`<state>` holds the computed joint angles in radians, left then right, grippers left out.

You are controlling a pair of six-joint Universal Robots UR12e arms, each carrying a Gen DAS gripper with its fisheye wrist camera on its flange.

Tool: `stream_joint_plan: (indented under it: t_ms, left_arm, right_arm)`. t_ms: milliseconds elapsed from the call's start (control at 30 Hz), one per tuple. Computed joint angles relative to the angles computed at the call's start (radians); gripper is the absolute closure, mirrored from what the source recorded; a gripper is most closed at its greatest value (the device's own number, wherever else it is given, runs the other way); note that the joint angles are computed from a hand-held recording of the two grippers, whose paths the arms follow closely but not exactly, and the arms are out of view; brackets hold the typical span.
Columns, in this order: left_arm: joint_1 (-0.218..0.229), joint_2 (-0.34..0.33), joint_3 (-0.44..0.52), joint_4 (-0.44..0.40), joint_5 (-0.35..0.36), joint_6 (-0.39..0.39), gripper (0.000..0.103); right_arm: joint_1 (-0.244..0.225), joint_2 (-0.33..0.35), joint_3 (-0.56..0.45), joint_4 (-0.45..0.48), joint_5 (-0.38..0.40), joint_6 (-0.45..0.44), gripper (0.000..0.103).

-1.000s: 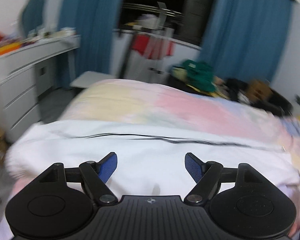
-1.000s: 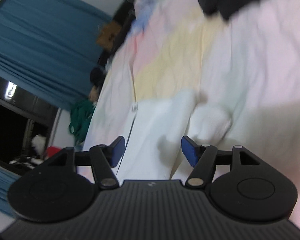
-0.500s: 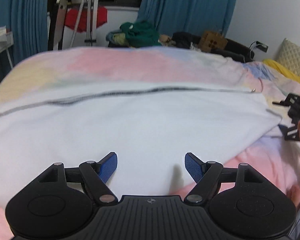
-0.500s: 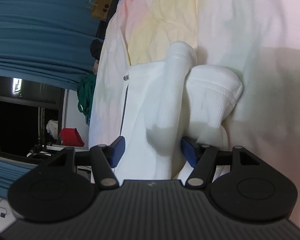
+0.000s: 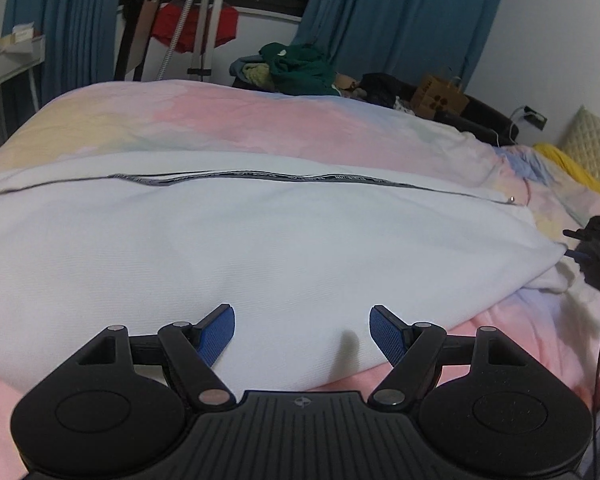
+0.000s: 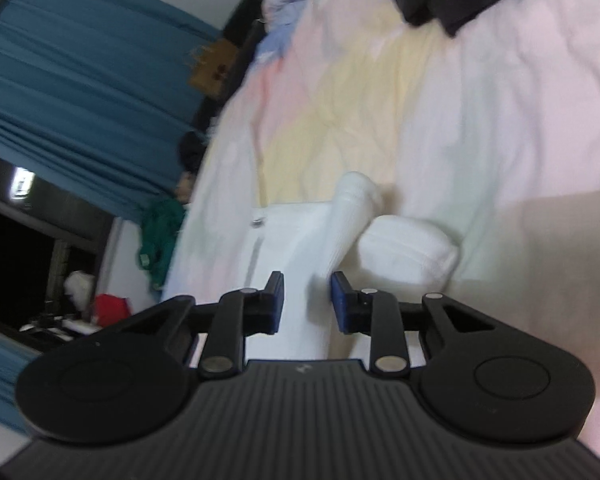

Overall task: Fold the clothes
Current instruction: 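Grasp the folded sleeve cuff with the right gripper and adjust it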

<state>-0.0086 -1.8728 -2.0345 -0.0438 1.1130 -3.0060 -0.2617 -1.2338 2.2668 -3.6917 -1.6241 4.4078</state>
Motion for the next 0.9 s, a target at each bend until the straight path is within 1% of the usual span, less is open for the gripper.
stream_joint_plan:
  t_ms: [67,100,133,200,267,333,367,400,433,500,600,733,833,900]
  left_arm:
    - [0.003,0.006,-0.004,0.0,-0.001,-0.008,0.027]
    - [0.004,0.008,-0.005,0.001,0.001,-0.01,0.027]
    - [0.004,0.011,-0.008,0.001,0.003,-0.014,0.027]
    - [0.005,0.012,-0.009,-0.002,0.004,-0.022,0.027]
    - [0.004,0.014,-0.011,-0.004,0.009,-0.024,0.027]
    - [0.003,0.014,-0.013,-0.004,0.016,-0.022,0.027]
    - [0.003,0.014,-0.013,-0.002,0.018,-0.019,0.027]
    - [0.003,0.013,-0.013,-0.002,0.021,-0.017,0.027]
    - [0.002,0.013,-0.013,-0.001,0.024,-0.016,0.027]
    - [0.003,0.012,-0.013,-0.002,0.026,-0.016,0.027]
    - [0.003,0.01,-0.012,-0.001,0.029,-0.021,0.027]
    - [0.003,0.012,-0.017,0.008,0.028,-0.03,0.027]
    - [0.004,0.015,-0.021,0.017,0.028,-0.038,0.027]
    - [0.006,0.017,-0.023,0.022,0.025,-0.045,0.027]
  right_arm:
    - [-0.023,0.033,0.002,-0.092,0.087,0.037,0.073]
    - [-0.032,0.048,0.001,-0.123,0.118,0.064,0.074]
    - [-0.036,0.056,0.0,-0.132,0.13,0.082,0.073]
    - [-0.039,0.061,-0.005,-0.115,0.137,0.082,0.074]
    - [-0.042,0.063,-0.014,-0.091,0.151,0.052,0.074]
    - [-0.037,0.059,-0.022,-0.064,0.137,0.001,0.076]
    - [-0.033,0.057,-0.026,-0.056,0.126,-0.023,0.079]
    - [-0.03,0.056,-0.027,-0.059,0.112,-0.038,0.088]
    - [-0.027,0.054,-0.027,-0.063,0.1,-0.047,0.092]
    - [-0.027,0.053,-0.022,-0.086,0.087,-0.026,0.095]
    - [-0.028,0.054,-0.009,-0.138,0.072,0.028,0.097]
    - [-0.021,0.041,0.003,-0.173,0.027,0.04,0.097]
    - [-0.006,0.029,0.008,-0.182,-0.015,0.046,0.097]
    - [0.0,0.014,0.012,-0.155,-0.03,0.043,0.097]
